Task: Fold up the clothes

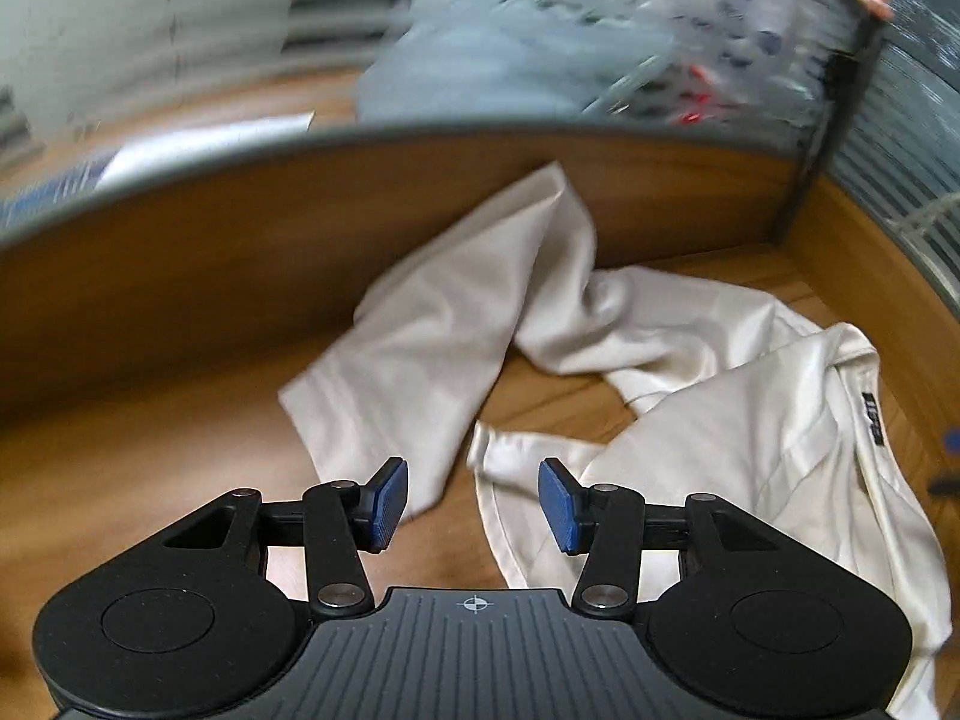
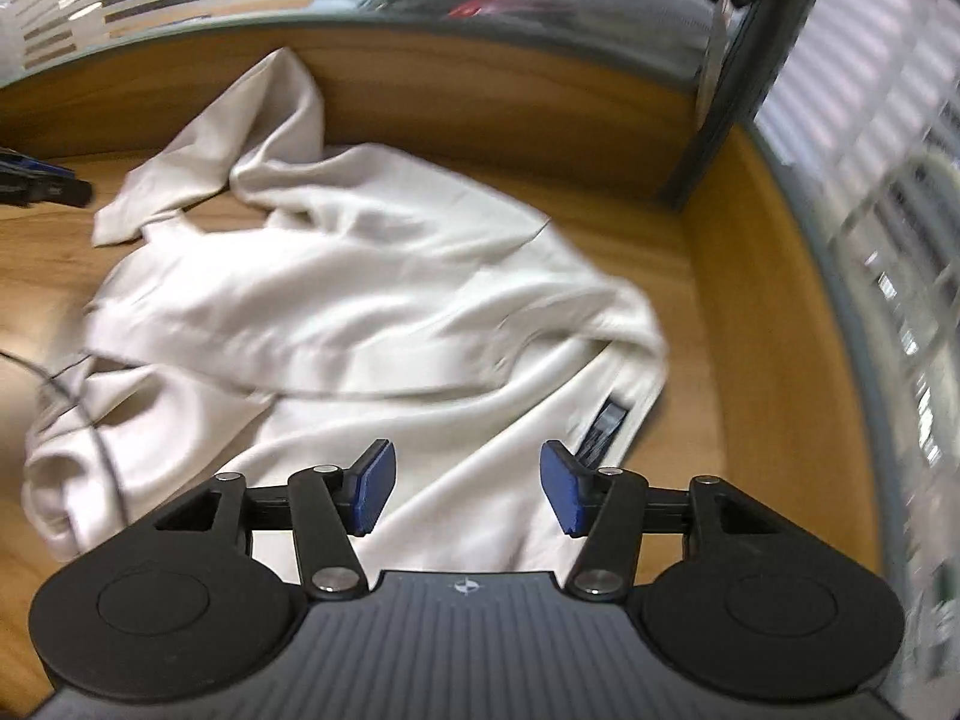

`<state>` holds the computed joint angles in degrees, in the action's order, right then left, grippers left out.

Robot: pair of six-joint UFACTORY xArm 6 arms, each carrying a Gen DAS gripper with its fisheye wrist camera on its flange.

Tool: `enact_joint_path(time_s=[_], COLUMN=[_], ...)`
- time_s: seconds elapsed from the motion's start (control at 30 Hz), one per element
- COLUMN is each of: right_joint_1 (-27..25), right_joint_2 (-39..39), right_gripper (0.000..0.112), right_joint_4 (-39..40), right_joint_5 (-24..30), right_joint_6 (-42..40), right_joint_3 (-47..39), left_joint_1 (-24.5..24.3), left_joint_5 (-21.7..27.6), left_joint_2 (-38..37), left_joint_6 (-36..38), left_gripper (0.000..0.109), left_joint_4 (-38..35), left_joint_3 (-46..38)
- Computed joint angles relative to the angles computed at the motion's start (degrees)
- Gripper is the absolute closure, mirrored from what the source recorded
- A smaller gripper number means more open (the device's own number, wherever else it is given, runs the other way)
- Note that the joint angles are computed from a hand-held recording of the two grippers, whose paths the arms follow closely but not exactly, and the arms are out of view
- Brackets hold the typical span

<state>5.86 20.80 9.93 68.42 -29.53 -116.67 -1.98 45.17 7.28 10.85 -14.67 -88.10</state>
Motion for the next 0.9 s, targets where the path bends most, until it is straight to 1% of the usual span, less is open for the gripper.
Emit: enact_joint_path(time_s=[0.07, 0.13, 0.23, 0.3, 0.4, 0.5, 0.63, 0.67, 0.7, 0.73, 0.8, 0.9], right_joint_1=[-0.2, -0.61, -1.36, -1.95, -2.66, -3.32, -3.15, -2.99, -2.73, -2.52, -2.59, -3.09], right_joint_2=[-3.52, -6.78, -11.24, -13.9, -17.76, -20.05, -21.62, -21.79, -21.93, -21.85, -21.42, -21.02], right_gripper=[0.048, 0.046, 0.043, 0.04, 0.038, 0.038, 0.038, 0.043, 0.053, 0.06, 0.111, 0.111], right_joint_4=[0.64, 1.82, 3.74, 5.06, 5.93, 7.84, 8.98, 9.22, 9.0, 8.65, 8.28, 7.31], right_joint_5=[-0.71, -0.89, -0.96, -0.54, -0.61, 0.49, 0.47, 0.02, -0.66, -1.2, -1.87, -3.88], right_joint_6=[1.18, 2.44, 4.68, 5.98, 8.33, 9.81, 10.52, 10.6, 10.9, 11.14, 11.08, 9.74], right_joint_3=[5.25, 10.0, 16.32, 20.02, 25.45, 28.71, 31.79, 32.39, 32.97, 33.25, 33.12, 32.21], left_joint_1=[-0.06, -0.31, -1.11, -1.61, -1.88, -2.0, -2.67, -2.94, -3.15, -3.36, -3.61, -3.96], left_joint_5=[-0.68, -1.48, -1.5, -0.83, 1.21, 4.44, 8.07, 8.68, 9.05, 9.43, 9.91, 9.44], left_joint_2=[0.17, -0.73, -3.12, -5.32, -9.4, -14.06, -19.22, -20.3, -21.16, -22.01, -23.21, -24.36], left_joint_6=[-2.16, -2.6, 0.07, 2.55, 6.52, 8.7, 11.83, 12.24, 12.35, 12.45, 12.34, 11.81], left_gripper=[0.057, 0.057, 0.057, 0.053, 0.051, 0.047, 0.044, 0.044, 0.044, 0.044, 0.043, 0.043], left_joint_4=[-0.4, -1.52, -5.34, -7.75, -12.22, -15.15, -15.5, -15.04, -14.58, -14.12, -13.48, -12.17], left_joint_3=[1.13, 3.32, 6.68, 8.9, 12.85, 16.9, 21.57, 22.57, 23.39, 24.2, 25.36, 26.45])
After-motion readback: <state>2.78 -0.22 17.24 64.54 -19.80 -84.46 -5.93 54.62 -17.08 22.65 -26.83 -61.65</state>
